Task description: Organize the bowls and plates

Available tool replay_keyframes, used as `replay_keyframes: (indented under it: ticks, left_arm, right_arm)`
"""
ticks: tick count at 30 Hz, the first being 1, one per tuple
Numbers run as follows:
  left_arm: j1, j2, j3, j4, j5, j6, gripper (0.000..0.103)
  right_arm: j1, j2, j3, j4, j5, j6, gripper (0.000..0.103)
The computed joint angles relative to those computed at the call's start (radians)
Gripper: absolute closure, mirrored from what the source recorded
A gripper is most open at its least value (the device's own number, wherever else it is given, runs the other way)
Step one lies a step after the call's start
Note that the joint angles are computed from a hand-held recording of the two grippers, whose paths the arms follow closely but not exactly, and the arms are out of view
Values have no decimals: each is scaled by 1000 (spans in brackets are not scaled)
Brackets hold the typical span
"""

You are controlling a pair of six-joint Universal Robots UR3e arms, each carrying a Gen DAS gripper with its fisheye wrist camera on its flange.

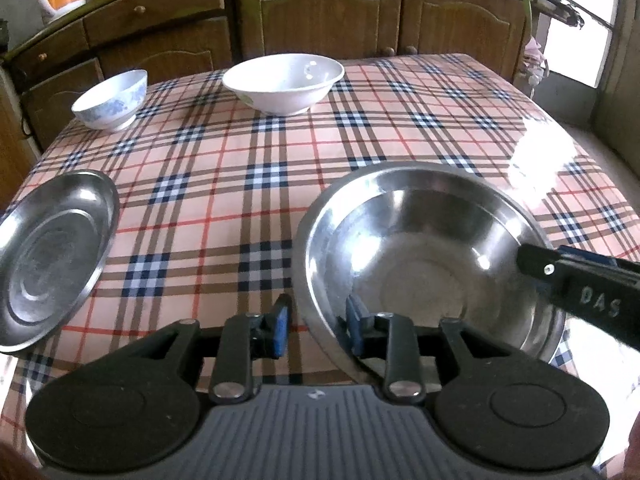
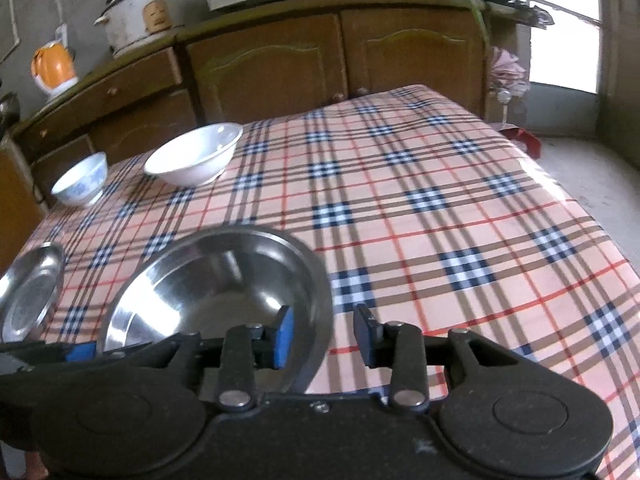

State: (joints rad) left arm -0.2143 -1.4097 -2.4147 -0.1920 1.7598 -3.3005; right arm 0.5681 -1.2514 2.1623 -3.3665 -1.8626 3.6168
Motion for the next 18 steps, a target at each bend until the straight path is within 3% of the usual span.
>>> replay_keyframes:
  ticks: [2,9,13,18]
  left_arm:
    - [15,34,-3,-36,-9,1,60]
    - [89,197,-26,-159,-55,34,55]
    - [150,280,-35,-214,-115,61,45]
    - [178,321,-42,-238,-132,57,45]
  right_arm:
    - [-1,-9,19,-28,-9,6,61]
    - [15,-41,43,-67,3,-33,59]
    - [35,-68,32,-53,15,-60,47]
    - [54,-101,19,-11,6,-54,47]
